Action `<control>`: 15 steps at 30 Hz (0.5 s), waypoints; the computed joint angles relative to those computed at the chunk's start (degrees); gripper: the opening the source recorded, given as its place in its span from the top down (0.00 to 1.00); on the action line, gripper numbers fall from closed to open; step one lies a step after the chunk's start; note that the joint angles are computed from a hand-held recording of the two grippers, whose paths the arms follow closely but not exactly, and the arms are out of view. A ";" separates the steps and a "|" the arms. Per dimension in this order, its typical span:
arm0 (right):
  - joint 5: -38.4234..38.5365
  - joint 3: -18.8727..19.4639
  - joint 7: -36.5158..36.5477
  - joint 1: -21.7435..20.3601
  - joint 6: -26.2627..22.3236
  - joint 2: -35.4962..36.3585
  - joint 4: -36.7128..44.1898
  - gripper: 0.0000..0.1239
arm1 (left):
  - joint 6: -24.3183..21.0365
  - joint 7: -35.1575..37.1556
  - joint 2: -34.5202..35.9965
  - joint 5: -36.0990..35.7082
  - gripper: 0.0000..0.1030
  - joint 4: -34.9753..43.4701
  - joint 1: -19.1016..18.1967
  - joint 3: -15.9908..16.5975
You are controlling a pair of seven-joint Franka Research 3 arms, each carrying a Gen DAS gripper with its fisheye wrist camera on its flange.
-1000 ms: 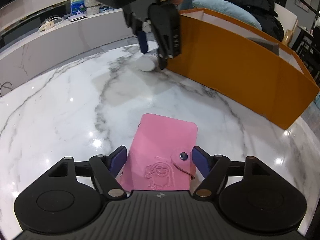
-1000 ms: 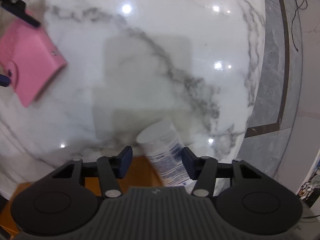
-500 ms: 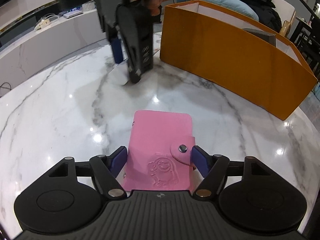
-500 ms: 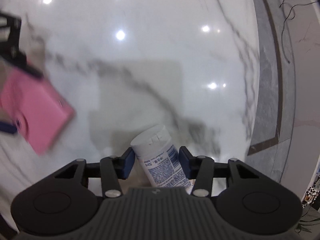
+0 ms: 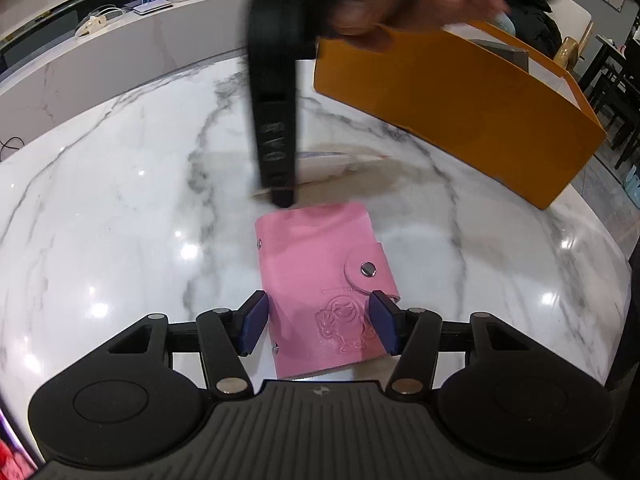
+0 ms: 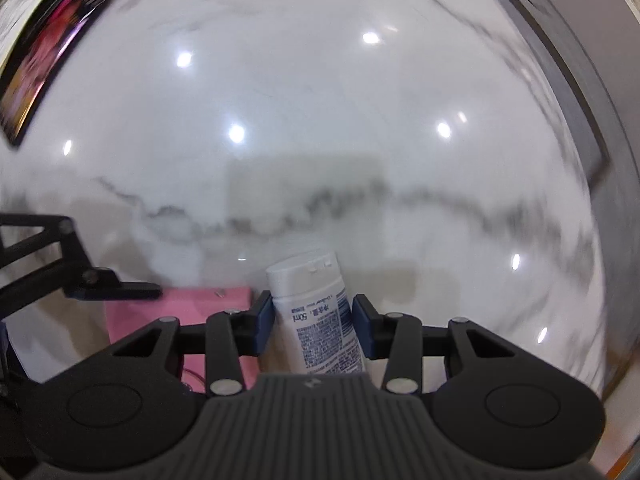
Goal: Organize objects
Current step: 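Close the left tool on the pink wallet while the right tool grasps the white lotion tube, then lift the pink wallet with the left tool while the right tool carries the lotion tube to the orange box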
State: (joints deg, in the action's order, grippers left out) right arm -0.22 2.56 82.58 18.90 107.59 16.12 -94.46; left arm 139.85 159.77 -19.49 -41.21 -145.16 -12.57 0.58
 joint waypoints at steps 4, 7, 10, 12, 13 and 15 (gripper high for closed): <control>1.39 -0.14 5.76 -0.37 2.96 -7.65 -10.26 0.64 | 0.24 -1.74 -2.36 1.41 0.37 -2.09 -0.01 -0.56; 3.17 0.56 8.61 -0.95 6.01 -14.03 -18.40 0.64 | 0.53 -3.41 -4.96 2.55 0.37 -4.36 -0.63 -0.35; 4.44 1.48 11.75 -1.42 10.24 -20.16 -25.96 0.64 | 0.81 -4.96 -8.10 3.51 0.37 -6.93 -1.42 0.45; 5.65 2.00 14.26 -1.82 13.21 -23.65 -30.24 0.63 | 1.33 -6.04 -9.85 3.66 0.37 -8.61 -2.01 1.24; 6.35 2.20 15.13 -2.01 14.63 -25.08 -32.04 0.63 | 1.68 -6.77 -10.59 3.62 0.37 -9.34 -2.35 1.57; 7.72 2.54 17.17 -2.44 17.76 -27.68 -35.51 0.62 | 2.42 -8.37 -11.94 3.57 0.37 -10.62 -3.02 2.10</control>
